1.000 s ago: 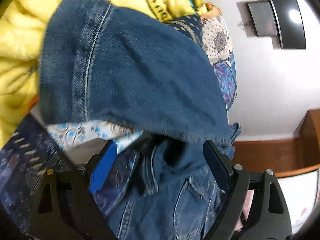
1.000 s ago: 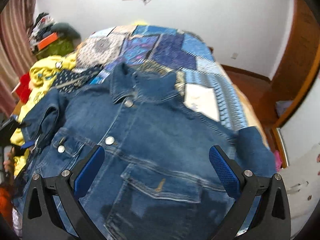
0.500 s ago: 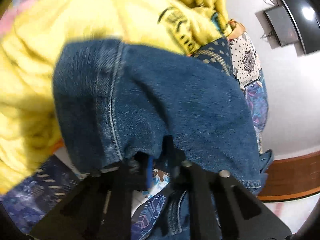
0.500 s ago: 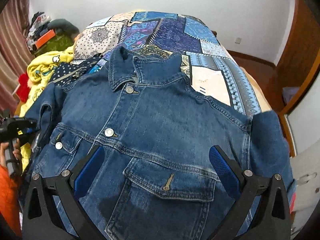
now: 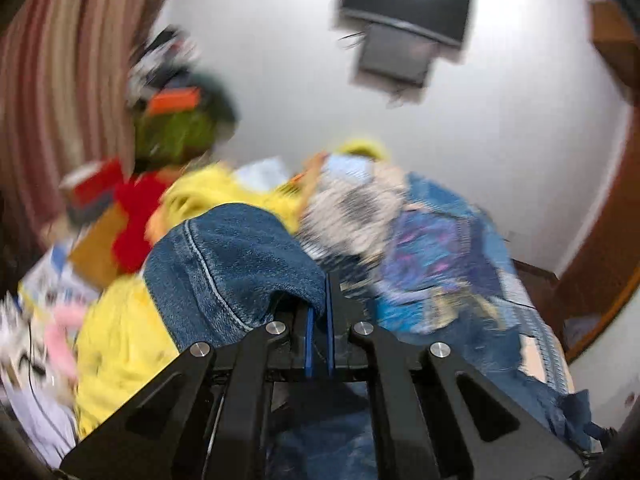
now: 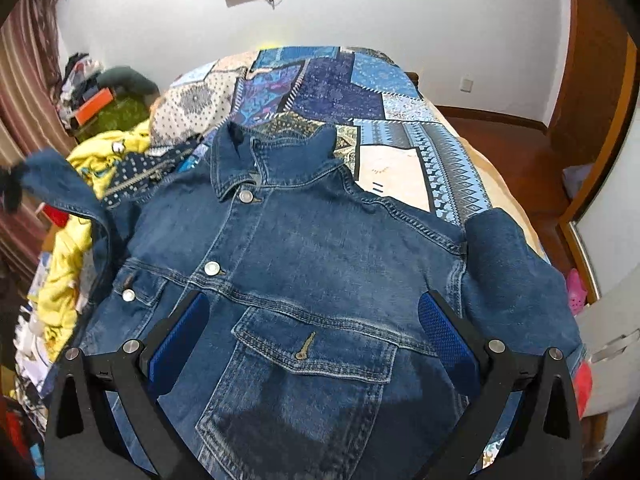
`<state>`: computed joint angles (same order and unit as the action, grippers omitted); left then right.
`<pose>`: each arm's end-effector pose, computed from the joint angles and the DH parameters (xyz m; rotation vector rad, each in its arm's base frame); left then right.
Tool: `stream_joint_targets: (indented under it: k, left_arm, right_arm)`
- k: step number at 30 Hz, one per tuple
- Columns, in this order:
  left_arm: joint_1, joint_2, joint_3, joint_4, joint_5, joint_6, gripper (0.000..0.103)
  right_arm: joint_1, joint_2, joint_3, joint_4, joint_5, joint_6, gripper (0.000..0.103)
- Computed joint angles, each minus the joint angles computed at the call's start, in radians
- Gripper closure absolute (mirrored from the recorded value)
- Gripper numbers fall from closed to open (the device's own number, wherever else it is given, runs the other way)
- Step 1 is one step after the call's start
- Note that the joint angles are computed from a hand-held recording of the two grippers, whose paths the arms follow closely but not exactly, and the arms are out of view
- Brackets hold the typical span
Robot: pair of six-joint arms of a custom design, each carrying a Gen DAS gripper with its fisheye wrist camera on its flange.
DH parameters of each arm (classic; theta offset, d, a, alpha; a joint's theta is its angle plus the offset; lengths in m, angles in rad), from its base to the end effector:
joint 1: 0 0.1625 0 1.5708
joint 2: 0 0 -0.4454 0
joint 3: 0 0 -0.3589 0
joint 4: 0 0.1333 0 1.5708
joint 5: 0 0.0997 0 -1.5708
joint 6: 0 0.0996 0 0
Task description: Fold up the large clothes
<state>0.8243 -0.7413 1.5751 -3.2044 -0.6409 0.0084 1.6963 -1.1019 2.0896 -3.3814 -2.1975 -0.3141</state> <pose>-0.3066 -0.6453 0.2275 0.3824 2.2478 -1.2829 0.1401 -0.5123 0.2785 0.1837 -2.3105 0.9270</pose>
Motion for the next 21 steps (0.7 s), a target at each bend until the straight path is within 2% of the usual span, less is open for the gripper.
stream_joint_targets:
  k: [5,11,17,21]
  left_arm:
    - [-0.057,0.075,-0.110,0.085,-0.124,0.036,0.100]
    - [-0.085,0.188,-0.194,0.299,-0.302,-0.020,0.100]
    - [-0.059,0.293,-0.245,0.580,-0.472,-0.135,0.100]
    - [-0.045,0.327,-0.256,0.721,-0.550,-0.137,0.099]
  right_arm:
    - [-0.019,-0.044,0.041,-0.044,0.036,-0.007,0.000]
    - [-0.060,-0.108,0.082,-0.056,0.087,0.024,0.000]
    - [-0.075,-0.150,0.100,-0.058,0.077,0.003,0.000]
    - [-0.093,-0.179,0.114,-0.046,0.094,0.017,0.000]
